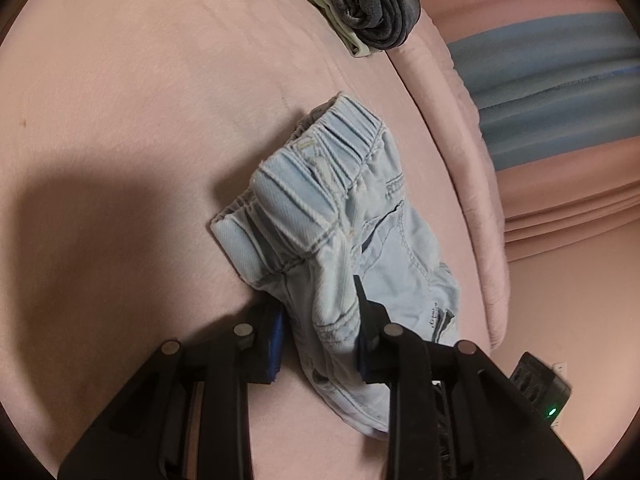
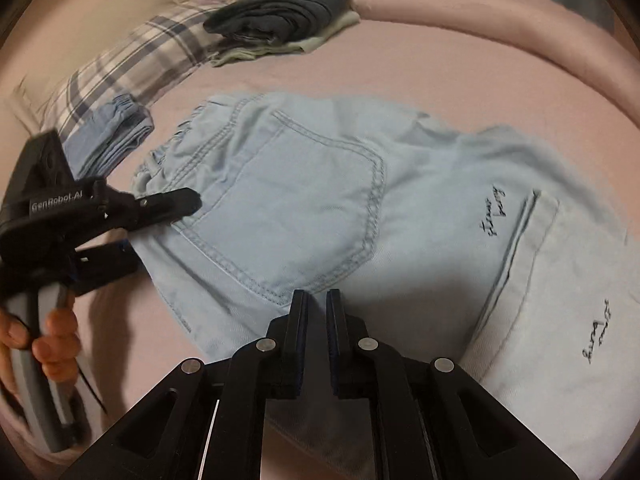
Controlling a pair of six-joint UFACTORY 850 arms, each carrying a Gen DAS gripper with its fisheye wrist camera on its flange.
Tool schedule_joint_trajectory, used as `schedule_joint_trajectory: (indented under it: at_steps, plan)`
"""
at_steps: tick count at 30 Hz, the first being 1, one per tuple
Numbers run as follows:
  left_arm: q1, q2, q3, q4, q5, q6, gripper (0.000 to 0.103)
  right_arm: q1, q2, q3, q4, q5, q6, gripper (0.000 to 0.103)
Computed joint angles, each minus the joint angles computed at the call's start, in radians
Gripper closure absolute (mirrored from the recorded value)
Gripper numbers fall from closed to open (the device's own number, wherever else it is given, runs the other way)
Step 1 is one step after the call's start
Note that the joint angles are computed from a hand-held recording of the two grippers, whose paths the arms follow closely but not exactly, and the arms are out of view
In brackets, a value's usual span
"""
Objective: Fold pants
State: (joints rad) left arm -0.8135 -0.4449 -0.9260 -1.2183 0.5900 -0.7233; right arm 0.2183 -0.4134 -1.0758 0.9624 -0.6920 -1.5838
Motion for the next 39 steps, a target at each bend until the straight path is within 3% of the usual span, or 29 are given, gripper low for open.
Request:
schedule_joint_trajectory:
  at_steps: [3,7,11,15,20,23,26,28,34,39]
  plan:
    - [0.0,0.011,-0.017,-0.078,-0.009,0.12,0.076,-0.024,-0.021,-0.054,-0.065,-0.101,0.144,0.093]
    - [-0.012,0.02,-0.07,-0.239,0.026,0.395,0.076,-0.098,0.011,-0.024,0.043,-0.181,0.054,0.078]
    - [-0.022,0.016,-0.131,-0.347,0.071,0.615,0.076,-0.165,-0.015,-0.049,0.13,-0.201,0.099,0.077]
    - [-0.025,0.001,-0.189,-0.413,0.095,0.77,0.076,-0.161,-0.071,-0.086,0.069,-0.201,0.177,0.077]
    - [-0.034,-0.022,-0.275,-0.486,0.127,0.98,0.076,-0.171,-0.121,-0.124,0.055,-0.271,0.236,0.077]
    - [-0.042,-0.044,-0.331,-0.508,0.147,1.101,0.076,-0.202,-0.125,-0.131,0.077,-0.356,0.246,0.077]
    - [-0.053,-0.084,-0.413,-0.523,0.158,1.237,0.076,-0.256,-0.138,-0.142,0.136,-0.44,0.267,0.063]
    - [-0.056,-0.121,-0.476,-0.537,0.154,1.332,0.076,-0.3,-0.167,-0.168,0.174,-0.5,0.299,0.057]
    - [-0.051,-0.258,-0.684,-0.604,0.083,1.597,0.076,-0.399,-0.283,-0.244,0.292,-0.682,0.441,0.055]
    - [-0.027,-0.425,-0.903,-0.865,-0.026,1.983,0.067,-0.459,-0.376,-0.259,0.439,-0.869,0.571,0.048]
